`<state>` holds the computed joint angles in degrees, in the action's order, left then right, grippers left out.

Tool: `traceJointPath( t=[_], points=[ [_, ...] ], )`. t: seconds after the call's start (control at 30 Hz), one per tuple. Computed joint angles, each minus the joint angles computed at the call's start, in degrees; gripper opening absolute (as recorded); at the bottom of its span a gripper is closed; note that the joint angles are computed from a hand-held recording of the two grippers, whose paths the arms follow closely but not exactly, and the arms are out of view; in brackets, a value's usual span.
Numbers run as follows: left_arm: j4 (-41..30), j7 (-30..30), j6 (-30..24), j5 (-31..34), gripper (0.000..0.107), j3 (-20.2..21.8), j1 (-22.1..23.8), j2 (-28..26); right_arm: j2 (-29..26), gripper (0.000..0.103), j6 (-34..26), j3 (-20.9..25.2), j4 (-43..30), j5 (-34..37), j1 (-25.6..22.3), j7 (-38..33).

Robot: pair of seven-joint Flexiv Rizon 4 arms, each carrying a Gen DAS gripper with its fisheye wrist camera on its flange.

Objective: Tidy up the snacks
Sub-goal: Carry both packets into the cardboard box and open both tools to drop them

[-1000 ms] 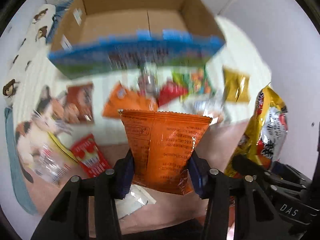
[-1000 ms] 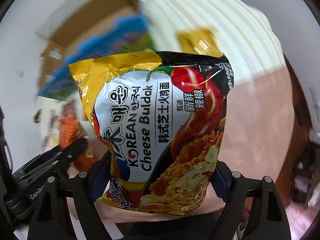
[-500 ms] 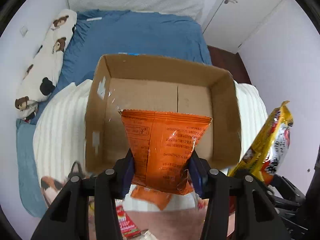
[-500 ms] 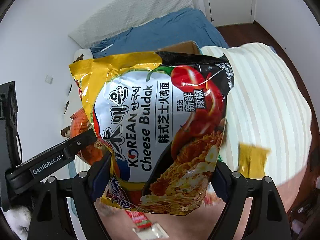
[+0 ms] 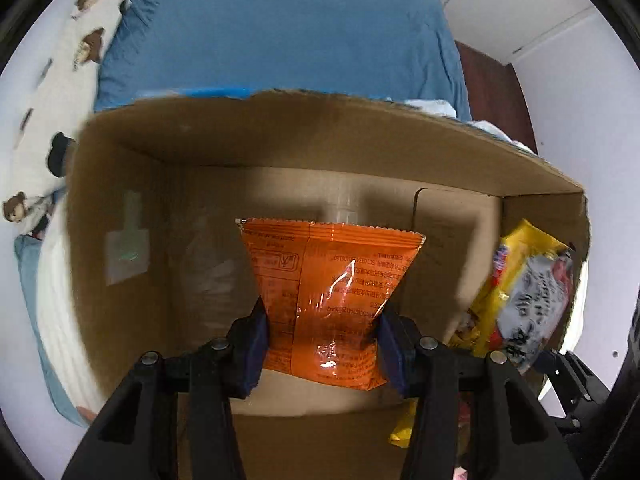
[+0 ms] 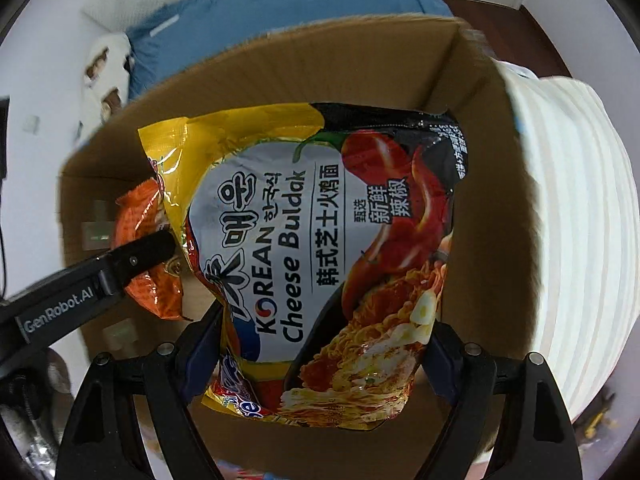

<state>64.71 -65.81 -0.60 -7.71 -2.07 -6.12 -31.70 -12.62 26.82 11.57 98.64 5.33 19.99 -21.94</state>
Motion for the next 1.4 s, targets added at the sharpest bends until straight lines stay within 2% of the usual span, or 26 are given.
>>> traceJointPath(
  t=[0.1,0.2,0.3,0.4,0.43,0.47,0.6,0.63,0.73,0.87,1.07,1.4],
  points=[
    [-2.8,-1.4,-2.1,1.3,0.047,0.1,-0.7,-2.4,-2.4,0.087,-0.7,-0.3,-1.1,1.3,-0.8,-2.3],
    [-3.3,-1.7,-1.5,2.3,0.047,0.3,-1.4,-3.0,-5.2,0.088,-3.0,-0.6,-3.9,1.0,-0.8,-3.9],
    [-2.4,-0.8,0.2,2.4,0.048,0.1,-1.6,-2.5,-6.3,0.096,-3.9,0.0,-5.5,1.5,0.2,-3.0],
    [-1.4,-0.3,1.7,3.1,0.065,0.3,-2.1,-1.3,-5.5,0.097,-2.3,-0.4,-4.4,-0.3,0.5,-2.4],
    [-1.3,-0.2,1.8,2.9,0.078,0.2,-2.1,-1.0,-5.4,0.098,-2.2,-0.4,-4.3,-0.5,0.5,-2.3],
    [-1.0,0.3,2.2,2.8,0.084,0.2,-1.8,-0.8,-4.6,0.098,-1.5,-0.2,-3.5,-0.6,0.6,-2.1],
    [1.1,0.5,5.0,2.8,0.084,0.3,-2.0,1.3,-3.1,0.099,-1.2,0.7,-2.1,-1.6,0.1,-1.1],
    [1.8,0.4,5.1,2.4,0.084,0.3,-1.8,2.1,-3.6,0.099,-2.2,-0.3,-3.7,-1.9,1.0,-1.0],
    [2.6,1.7,6.4,0.9,0.084,0.1,-0.5,3.1,-0.4,0.099,-2.0,0.4,-1.2,-3.3,2.0,0.9],
    [9.0,4.6,11.8,-3.5,0.084,-0.4,1.2,8.5,3.5,0.099,-3.0,1.1,-1.5,-6.9,3.9,5.2],
    [19.7,9.3,21.2,-7.8,0.084,0.5,2.7,18.0,8.1,0.099,-6.9,2.9,0.1,-18.7,8.2,14.4],
    [33.0,16.2,24.9,-12.1,0.084,3.6,4.6,31.1,10.2,0.099,-14.8,6.3,-2.8,-25.9,14.1,22.8]
  ],
)
